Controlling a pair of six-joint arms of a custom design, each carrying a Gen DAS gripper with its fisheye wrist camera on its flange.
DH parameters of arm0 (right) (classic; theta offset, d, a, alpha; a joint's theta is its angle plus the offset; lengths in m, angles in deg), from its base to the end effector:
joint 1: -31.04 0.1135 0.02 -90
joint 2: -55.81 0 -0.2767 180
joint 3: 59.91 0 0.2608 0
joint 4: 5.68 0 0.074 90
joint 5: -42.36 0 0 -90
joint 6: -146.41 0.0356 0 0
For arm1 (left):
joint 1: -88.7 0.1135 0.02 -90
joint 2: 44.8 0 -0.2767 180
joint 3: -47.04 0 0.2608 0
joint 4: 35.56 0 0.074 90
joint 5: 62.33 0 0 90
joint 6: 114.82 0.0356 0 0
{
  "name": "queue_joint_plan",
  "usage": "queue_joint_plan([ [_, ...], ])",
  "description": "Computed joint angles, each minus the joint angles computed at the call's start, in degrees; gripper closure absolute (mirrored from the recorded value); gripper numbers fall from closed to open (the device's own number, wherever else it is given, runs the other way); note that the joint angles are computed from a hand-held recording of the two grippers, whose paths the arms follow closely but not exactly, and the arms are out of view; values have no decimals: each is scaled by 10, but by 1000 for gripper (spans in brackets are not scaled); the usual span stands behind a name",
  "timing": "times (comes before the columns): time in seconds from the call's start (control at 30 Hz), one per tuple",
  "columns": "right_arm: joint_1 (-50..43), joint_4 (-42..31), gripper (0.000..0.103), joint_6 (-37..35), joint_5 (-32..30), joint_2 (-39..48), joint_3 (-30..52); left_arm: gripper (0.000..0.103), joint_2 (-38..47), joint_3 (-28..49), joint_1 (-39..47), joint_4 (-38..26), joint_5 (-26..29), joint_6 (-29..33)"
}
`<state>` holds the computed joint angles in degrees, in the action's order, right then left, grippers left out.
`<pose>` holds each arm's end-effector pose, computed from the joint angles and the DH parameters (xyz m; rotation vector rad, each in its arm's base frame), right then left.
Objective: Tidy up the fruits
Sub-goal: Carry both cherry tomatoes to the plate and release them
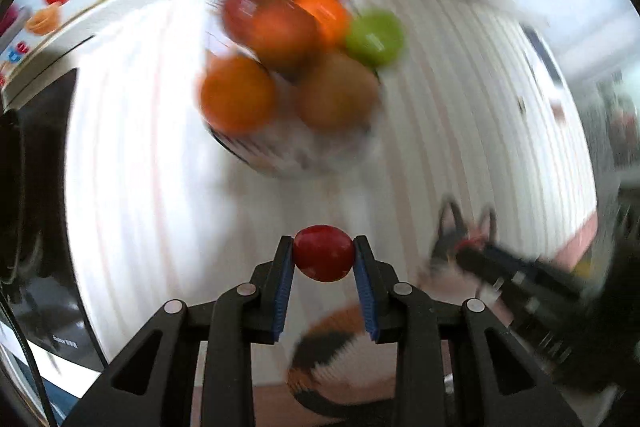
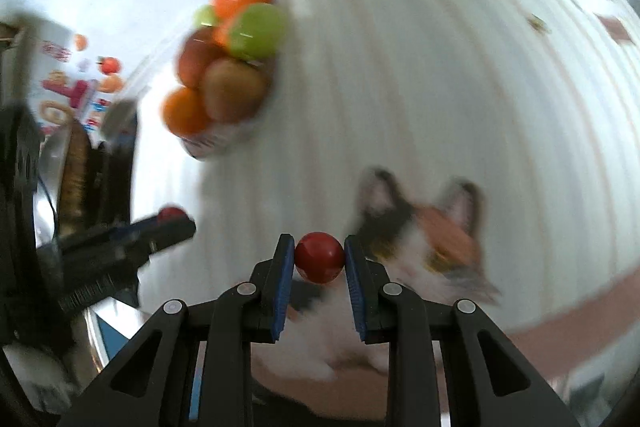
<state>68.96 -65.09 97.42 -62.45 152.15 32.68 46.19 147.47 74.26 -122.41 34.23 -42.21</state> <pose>0.2782 0.2283 0.2747 -0.0115 2.8561 0.7194 0.2952 -0.0802 0.3262 -0.0573 2.9507 -0.2519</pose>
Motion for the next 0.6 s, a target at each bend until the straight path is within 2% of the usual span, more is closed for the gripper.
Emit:
queue_joint_plan([
  [0.1, 17, 57, 75, 13, -5, 57, 45, 76, 16, -2, 64, 18, 52, 1],
  [0.17, 27, 85, 75, 13, -2, 94, 74, 76, 37, 22, 103, 3, 82, 12],
  [0.27, 42, 93, 75, 7, 11, 140, 121, 76, 66, 27, 126, 17, 115, -2],
  [0.5, 56, 92, 75, -10, 24, 205, 183, 76, 76, 42, 143, 10, 122, 6],
  [0.6, 60, 98, 75, -22, 31, 221, 202, 75, 77, 51, 138, 13, 101, -4],
])
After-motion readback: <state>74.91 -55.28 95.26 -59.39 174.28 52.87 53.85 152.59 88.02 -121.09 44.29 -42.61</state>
